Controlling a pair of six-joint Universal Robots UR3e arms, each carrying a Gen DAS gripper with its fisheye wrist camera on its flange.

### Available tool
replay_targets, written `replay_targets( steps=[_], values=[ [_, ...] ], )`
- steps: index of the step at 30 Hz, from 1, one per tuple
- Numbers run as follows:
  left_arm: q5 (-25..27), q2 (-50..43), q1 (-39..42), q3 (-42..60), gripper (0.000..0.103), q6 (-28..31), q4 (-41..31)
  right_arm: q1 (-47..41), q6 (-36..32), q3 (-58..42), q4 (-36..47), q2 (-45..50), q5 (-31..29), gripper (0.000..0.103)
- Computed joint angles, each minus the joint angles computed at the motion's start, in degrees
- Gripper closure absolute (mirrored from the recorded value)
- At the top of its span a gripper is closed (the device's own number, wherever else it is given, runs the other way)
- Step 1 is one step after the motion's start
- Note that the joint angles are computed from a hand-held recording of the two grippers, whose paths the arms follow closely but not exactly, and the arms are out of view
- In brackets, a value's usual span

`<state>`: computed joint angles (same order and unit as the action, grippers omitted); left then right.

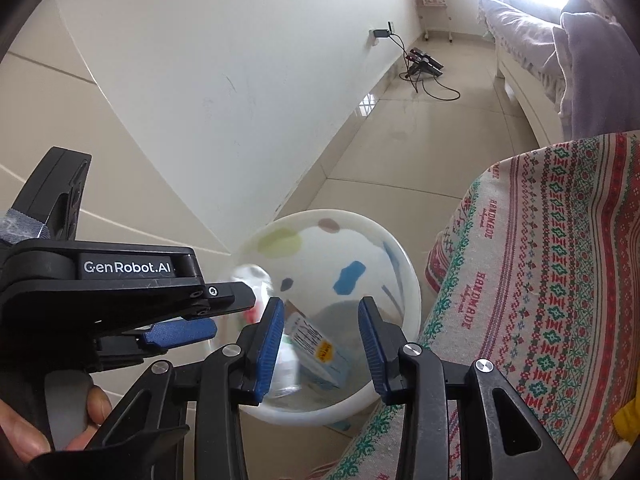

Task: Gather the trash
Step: 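Carry the bottle and carton to the white bin and open both tools, then return both tools to the table and grasp the yellow paper bowl with the left tool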

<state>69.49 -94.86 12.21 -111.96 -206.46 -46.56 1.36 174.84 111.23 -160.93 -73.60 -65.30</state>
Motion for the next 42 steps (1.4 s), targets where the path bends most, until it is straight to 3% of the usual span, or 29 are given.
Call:
replay_targets(
  steps=[7,12,17,20,26,29,32,34,42],
  values=[
    [-0.22,2.27,0.47,-0.78,0.05,-1.29,0.28,-3.96,-3.28,5.54,2.55,-6.56,1.97,0.063],
    [4.82,3.25,-3.47,1.04,0.05,-2.86,0.61,-8.82,-5.41,7.37,7.06,-11.79,4.48,0.057],
    [6.64,2.26,-8.37,3.88,0.049,-3.32,1.07,-15.37,-12.04,9.63,15.45,-20.83,7.17,0.05],
    [6.82,1.23,-11.91,5.64,0.046,-4.06,2.24,-20.33,-17.53,9.52,22.59,-26.69,8.17,0.049],
    [5.62,-4.93,-21.63,13.52,0.038,-3.54,4.25,-40.56,-36.15,3.04,52.83,-37.64,15.12,0.045],
    [4.95,-9.25,-27.03,19.42,0.027,-2.88,4.2,-51.18,-45.28,-0.39,63.53,-40.07,17.08,0.038],
    [5.06,-14.29,-32.91,26.31,0.025,-2.36,4.14,-62.98,-52.98,-4.45,73.48,-38.35,19.0,0.033],
    [6.36,-16.6,-35.7,30.21,0.024,-2.45,2.97,-67.45,-53.28,-5.67,74.28,-35.93,18.66,0.033],
    [9.18,-30.14,-43.59,49.39,0.022,-3.69,-1.38,-75.8,-43.65,-13.56,70.6,-21.22,15.52,0.032]
  ],
)
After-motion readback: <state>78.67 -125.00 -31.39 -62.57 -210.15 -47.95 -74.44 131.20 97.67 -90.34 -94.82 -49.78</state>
